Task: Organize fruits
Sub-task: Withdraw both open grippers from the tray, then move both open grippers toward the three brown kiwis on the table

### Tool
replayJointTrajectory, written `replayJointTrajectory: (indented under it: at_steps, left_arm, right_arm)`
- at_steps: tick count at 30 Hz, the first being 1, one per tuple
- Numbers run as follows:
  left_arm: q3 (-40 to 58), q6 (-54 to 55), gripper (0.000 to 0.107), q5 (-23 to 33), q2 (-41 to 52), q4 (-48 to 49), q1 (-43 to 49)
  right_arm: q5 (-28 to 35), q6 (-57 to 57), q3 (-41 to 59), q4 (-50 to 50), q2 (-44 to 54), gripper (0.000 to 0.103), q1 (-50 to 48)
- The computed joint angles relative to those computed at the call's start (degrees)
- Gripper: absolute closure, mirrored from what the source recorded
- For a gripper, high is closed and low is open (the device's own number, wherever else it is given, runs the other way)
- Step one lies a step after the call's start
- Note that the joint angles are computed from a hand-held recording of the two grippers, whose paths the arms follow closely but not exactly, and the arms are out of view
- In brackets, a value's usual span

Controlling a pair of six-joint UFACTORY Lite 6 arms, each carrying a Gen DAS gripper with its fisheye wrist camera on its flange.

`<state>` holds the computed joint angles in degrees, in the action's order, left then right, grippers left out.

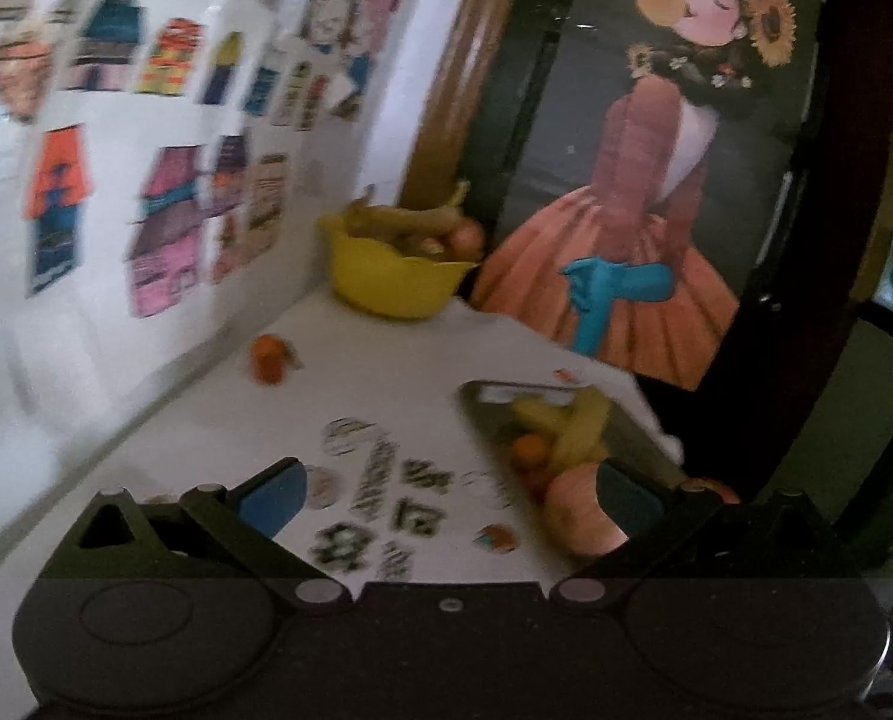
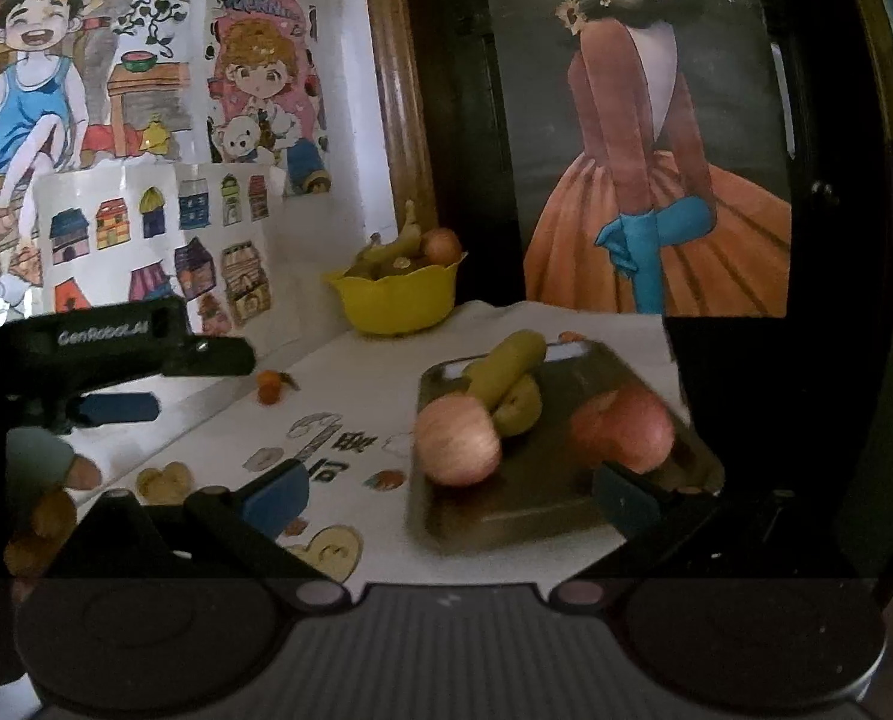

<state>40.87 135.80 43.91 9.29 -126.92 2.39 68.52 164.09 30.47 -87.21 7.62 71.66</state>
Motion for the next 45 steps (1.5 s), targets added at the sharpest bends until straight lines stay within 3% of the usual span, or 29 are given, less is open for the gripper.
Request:
replayJointTrajectory:
  at_steps: [7, 12, 19, 25, 45]
  left_arm:
    - [-4.9, 6.4, 0.005, 1.9, -0.28, 0.21, 7.69]
    - [-8.69, 11.96, 0.005, 3.99, -0.45, -0.08, 13.76]
    - [-13.11, 18.64, 0.005, 2.5, -1.33, -4.23, 20.44]
    - [-13.71, 18.62, 0.005, 3.41, 0.3, -2.71, 24.92]
    - [-10.78, 20.33, 0.005, 0.07, 2.09, -6.76, 22.01]
  right_arm:
    - [-3.72, 6.69, 3.95, 1.58, 7.24, 0.0, 2.71]
    - [-4.38, 4.53, 10.29, 5.36, 13.11, 0.0, 4.0]
    - [-4.2, 2.4, 18.48, 6.81, 20.63, 0.0, 5.38]
    - [-4.46, 0.42, 21.75, 6.48, 23.08, 0.0, 5.23]
    - [-13.89, -7.07, 27.32, 0.07, 23.7, 0.0, -4.05]
